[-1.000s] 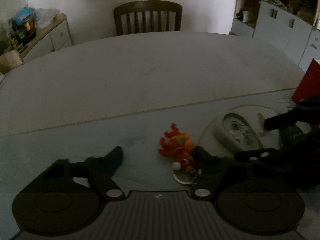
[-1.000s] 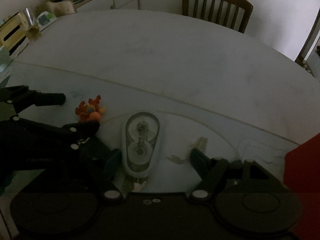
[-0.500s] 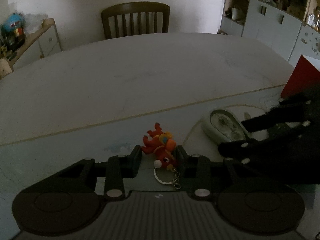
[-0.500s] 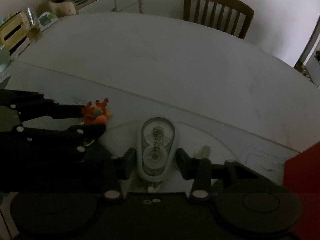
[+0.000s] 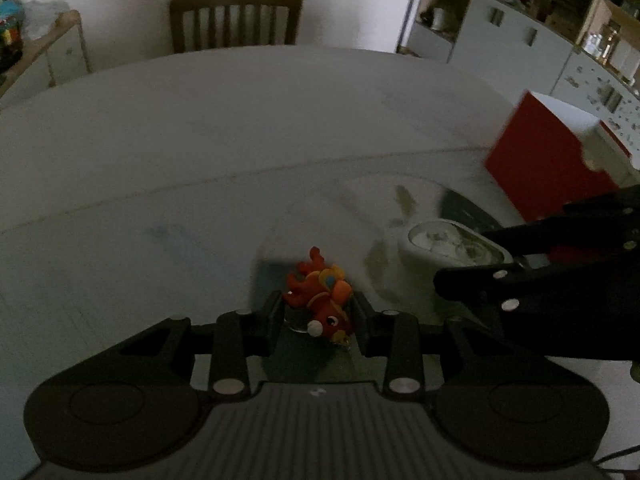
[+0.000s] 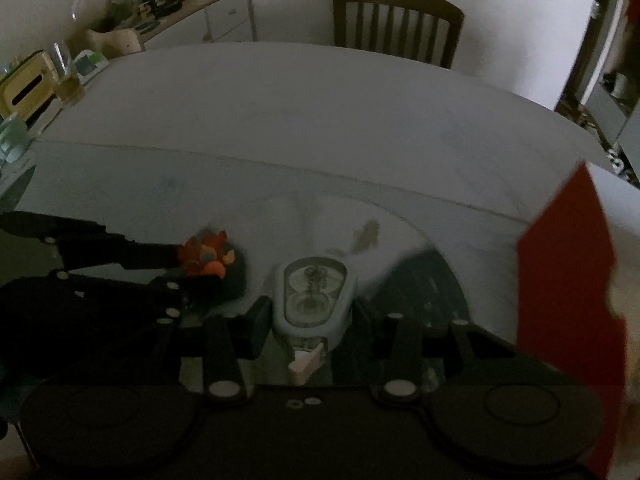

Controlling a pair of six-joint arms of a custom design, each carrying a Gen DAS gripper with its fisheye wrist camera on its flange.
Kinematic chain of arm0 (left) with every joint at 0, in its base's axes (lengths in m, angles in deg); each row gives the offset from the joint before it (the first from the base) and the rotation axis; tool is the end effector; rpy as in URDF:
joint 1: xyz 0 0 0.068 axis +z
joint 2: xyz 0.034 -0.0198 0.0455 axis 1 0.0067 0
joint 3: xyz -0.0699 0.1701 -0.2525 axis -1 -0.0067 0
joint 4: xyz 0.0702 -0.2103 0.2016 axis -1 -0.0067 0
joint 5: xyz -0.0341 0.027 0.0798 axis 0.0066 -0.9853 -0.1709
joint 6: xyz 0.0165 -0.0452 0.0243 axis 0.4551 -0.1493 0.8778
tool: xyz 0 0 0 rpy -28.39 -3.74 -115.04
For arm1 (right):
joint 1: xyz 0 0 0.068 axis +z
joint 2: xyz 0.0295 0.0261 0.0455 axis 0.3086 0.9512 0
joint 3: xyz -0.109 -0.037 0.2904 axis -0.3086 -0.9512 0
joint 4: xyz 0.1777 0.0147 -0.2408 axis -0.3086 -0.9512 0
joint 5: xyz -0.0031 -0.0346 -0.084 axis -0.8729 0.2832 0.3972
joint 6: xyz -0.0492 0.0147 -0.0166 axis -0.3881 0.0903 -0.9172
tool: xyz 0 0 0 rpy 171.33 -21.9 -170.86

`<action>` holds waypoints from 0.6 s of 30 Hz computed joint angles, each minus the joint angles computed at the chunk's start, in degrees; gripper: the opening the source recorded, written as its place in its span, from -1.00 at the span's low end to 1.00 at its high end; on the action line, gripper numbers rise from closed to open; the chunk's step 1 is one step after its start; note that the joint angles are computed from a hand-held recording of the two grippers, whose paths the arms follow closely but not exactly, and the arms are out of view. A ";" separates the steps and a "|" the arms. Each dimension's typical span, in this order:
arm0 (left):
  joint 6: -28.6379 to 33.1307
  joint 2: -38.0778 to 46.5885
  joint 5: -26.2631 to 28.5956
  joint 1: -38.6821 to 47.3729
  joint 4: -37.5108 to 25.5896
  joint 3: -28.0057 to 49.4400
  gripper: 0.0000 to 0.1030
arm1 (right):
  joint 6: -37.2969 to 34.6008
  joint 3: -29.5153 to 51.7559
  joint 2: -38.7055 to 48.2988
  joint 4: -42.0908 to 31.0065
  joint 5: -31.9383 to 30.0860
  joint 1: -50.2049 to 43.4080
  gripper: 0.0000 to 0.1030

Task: Organize objects
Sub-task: 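Carry the red plush toy and green container with both tools over the box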

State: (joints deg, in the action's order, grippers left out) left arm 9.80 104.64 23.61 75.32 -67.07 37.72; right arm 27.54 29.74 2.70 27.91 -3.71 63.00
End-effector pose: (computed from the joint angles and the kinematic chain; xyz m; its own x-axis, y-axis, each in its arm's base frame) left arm 0.1474 -0.0354 0.1391 -0.8090 -0.1282 -0.5737 -0.0528 0.9878 -0.1463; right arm 0.1793 0.1811 0.1748 -0.6332 -0.5719 -0.5216 -0.6914 0.7208 0.0491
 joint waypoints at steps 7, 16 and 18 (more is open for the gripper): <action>-10.21 -8.11 -3.57 -12.10 -9.21 1.22 -0.32 | 1.41 -4.62 -11.92 -5.60 -0.97 -1.95 -0.17; -20.82 -9.91 -11.88 -28.98 -15.75 7.18 -0.32 | -1.90 -5.64 -27.96 -17.29 -4.99 -10.18 -0.17; -22.37 -8.76 -13.45 -31.99 -15.93 8.60 -0.32 | -3.45 -5.25 -30.33 -19.50 -6.33 -12.59 -0.17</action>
